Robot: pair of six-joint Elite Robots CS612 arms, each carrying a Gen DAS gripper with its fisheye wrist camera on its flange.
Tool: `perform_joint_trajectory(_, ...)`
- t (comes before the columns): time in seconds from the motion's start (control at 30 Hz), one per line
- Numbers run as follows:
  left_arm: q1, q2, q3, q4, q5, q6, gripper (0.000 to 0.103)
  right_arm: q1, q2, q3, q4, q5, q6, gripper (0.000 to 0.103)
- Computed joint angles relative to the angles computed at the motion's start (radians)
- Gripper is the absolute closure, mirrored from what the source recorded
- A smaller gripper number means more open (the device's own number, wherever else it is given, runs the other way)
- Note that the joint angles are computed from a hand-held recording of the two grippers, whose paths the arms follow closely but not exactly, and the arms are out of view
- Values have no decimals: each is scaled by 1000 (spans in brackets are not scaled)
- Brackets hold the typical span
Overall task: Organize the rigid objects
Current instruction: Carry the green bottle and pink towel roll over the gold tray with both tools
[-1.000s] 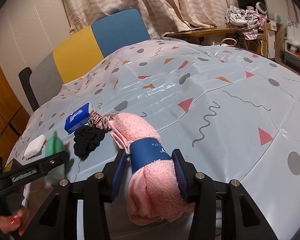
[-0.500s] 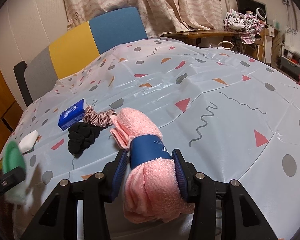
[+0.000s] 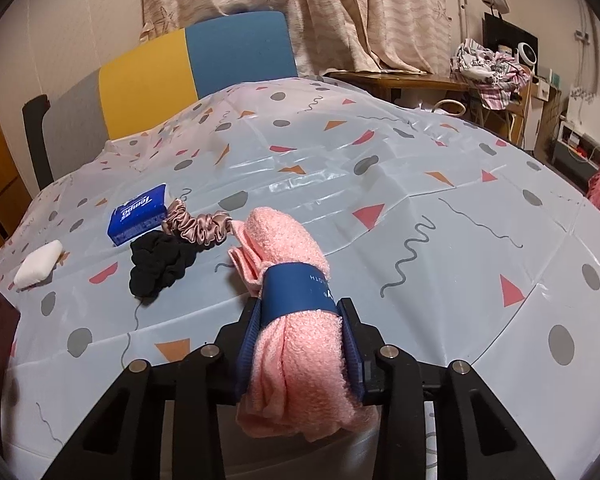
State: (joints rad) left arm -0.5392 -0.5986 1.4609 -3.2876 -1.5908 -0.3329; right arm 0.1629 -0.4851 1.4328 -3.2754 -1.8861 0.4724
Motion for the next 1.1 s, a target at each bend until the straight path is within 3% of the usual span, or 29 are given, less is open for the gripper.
perform_joint_trajectory(0.37,56,-43,104,-70,53,-74,54,20,5,-20,19,-48,-80,67)
perform_joint_trajectory(0.6,97,-59,160,-69,98,-126,54,33,6,-17,-13,-91,-117,68)
perform_joint_trajectory(0.9,157,-58,158,93,116,-164,54,50,-2,-15,-18,-124,-167,68)
perform_joint_trajectory(1.1,179,-40,121,208,123,-143,53,74,-41,25,-84,-46,-135,68)
